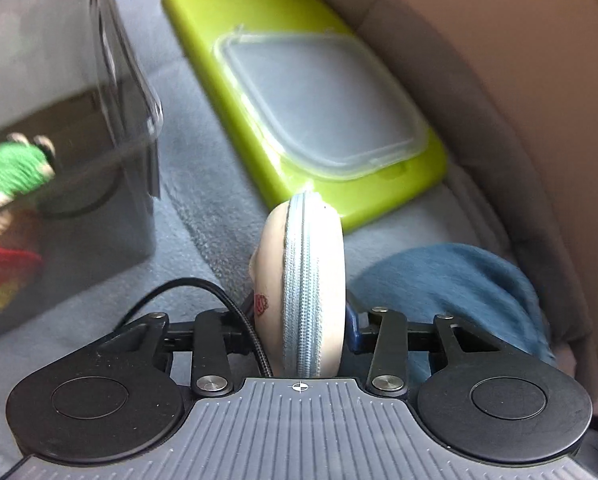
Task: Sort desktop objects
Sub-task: 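Carry the beige case over the clear box and open the left tool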
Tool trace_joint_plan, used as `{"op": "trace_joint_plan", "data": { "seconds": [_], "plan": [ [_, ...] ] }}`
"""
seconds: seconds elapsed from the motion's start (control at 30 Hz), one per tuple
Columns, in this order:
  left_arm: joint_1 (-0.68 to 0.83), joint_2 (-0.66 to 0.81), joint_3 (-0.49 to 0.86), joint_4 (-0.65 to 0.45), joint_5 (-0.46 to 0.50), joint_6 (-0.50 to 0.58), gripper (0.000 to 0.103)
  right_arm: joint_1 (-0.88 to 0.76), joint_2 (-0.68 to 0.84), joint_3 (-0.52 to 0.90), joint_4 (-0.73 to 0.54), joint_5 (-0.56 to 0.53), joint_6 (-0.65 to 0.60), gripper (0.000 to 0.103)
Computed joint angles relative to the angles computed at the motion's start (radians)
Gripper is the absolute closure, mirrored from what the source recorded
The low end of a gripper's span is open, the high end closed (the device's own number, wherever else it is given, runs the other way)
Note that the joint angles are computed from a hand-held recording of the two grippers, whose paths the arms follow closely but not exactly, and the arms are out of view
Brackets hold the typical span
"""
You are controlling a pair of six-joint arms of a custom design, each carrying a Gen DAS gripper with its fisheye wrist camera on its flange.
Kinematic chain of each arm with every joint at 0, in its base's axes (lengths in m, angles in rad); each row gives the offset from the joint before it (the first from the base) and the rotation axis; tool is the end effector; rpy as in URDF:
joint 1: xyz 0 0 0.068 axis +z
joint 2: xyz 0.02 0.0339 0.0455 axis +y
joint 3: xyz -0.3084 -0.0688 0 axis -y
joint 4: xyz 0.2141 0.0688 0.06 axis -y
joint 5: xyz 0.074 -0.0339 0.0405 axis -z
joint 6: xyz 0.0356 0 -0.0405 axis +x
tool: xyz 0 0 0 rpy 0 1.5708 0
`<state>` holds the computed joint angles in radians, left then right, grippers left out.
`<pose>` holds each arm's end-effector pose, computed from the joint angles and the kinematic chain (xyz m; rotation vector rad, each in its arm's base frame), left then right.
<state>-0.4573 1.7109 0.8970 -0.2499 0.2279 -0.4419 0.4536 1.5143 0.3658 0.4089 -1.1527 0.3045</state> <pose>0.2714 -0.1425 0.2094 0.1017 2.7221 -0.5872 0.1749 0.1214 0.1911 -0.8035 2.1750 1.7098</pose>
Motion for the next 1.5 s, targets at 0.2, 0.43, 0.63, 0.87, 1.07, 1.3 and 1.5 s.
{"op": "trace_joint_plan", "data": {
  "seconds": [0.2,0.43,0.63,0.87,1.07,1.3,1.5],
  "plan": [
    [0.116,-0.348,-0.021,-0.158,0.024,-0.021,0.06,0.012,-0.02,0.055,-0.093,0.038,0.047,0.0],
    [0.372,-0.512,0.205,-0.538,-0.058,0.19,0.059,0.123,-0.029,0.251,-0.347,0.172,0.066,0.0],
    [0.571,-0.421,0.3,-0.609,-0.02,0.368,0.059,0.247,0.04,0.398,-0.414,0.266,0.1,0.0],
    [0.682,-0.224,0.349,-0.601,0.023,0.405,0.059,0.28,0.186,0.358,-0.114,0.25,0.309,0.0],
    [0.655,-0.087,0.432,-0.591,-0.038,0.364,0.059,0.289,0.339,0.36,0.018,0.236,0.418,0.0],
    [0.613,0.009,0.489,-0.61,-0.11,0.295,0.059,0.28,0.388,0.352,0.054,0.214,0.419,0.0],
    [0.537,0.05,0.503,-0.634,-0.167,0.254,0.059,0.241,0.421,0.307,0.174,0.115,0.479,0.0]
  ]
}}
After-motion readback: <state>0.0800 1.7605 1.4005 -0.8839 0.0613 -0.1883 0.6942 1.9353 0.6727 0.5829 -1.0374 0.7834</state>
